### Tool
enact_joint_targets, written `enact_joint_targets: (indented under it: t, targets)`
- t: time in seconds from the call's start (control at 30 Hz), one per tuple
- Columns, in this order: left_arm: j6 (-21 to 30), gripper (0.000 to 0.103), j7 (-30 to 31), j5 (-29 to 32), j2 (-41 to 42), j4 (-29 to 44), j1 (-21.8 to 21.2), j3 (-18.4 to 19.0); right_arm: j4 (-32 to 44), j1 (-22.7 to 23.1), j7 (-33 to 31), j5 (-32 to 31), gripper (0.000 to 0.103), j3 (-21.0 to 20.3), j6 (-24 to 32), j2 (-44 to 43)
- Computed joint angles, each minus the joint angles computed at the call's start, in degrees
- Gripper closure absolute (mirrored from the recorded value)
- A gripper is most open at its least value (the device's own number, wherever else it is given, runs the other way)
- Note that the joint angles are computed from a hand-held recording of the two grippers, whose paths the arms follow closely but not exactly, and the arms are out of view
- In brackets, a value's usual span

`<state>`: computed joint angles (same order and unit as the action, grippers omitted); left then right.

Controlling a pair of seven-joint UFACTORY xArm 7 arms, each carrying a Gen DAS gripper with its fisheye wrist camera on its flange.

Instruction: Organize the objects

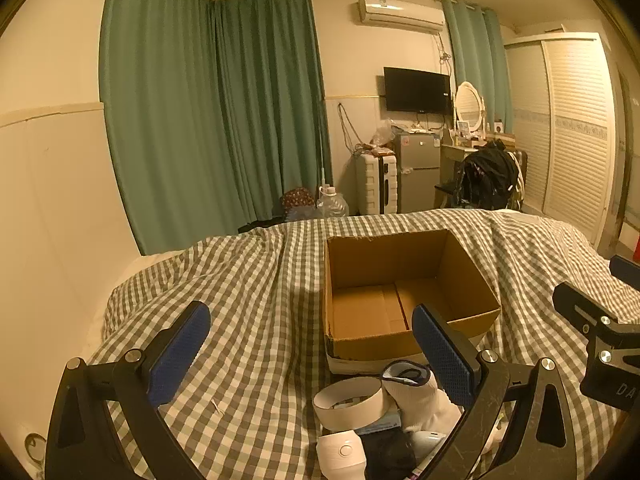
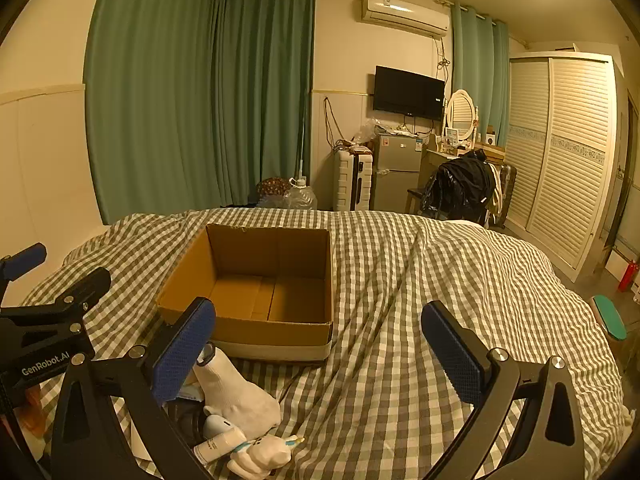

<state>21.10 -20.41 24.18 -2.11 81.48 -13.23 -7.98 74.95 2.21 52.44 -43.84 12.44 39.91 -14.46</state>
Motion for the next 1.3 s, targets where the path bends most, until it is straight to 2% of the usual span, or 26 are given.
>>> enact_joint_targets:
  t: [0.3, 0.8, 0.9, 1.3]
  targets:
    - [0.32, 0.000, -1.80, 1.84, -0.23, -0.12, 0.17, -0.14, -0.19, 0.08, -0.32, 0.44, 0.000, -0.14, -0.10, -0.20]
    - [0.78, 0.000, -2.11, 2.22, 0.61, 0.94, -0.23, -0.07, -0.19, 0.24, -0.92, 0.95, 0.000, 0.05, -0.46, -0.03]
    - [0.01, 0.000, -0.91, 0.74, -0.25, -0.46, -0.07, 0.29, -0.14, 0.28, -0.88, 0.97, 0.000, 0.06, -0.49, 0.04]
    - [0.37, 0.000, -2.23, 2.43, -0.26, -0.27, 0.30, -0.14, -0.14, 0.20, -0.74, 0.96, 0.000, 0.24, -0.41, 0.04]
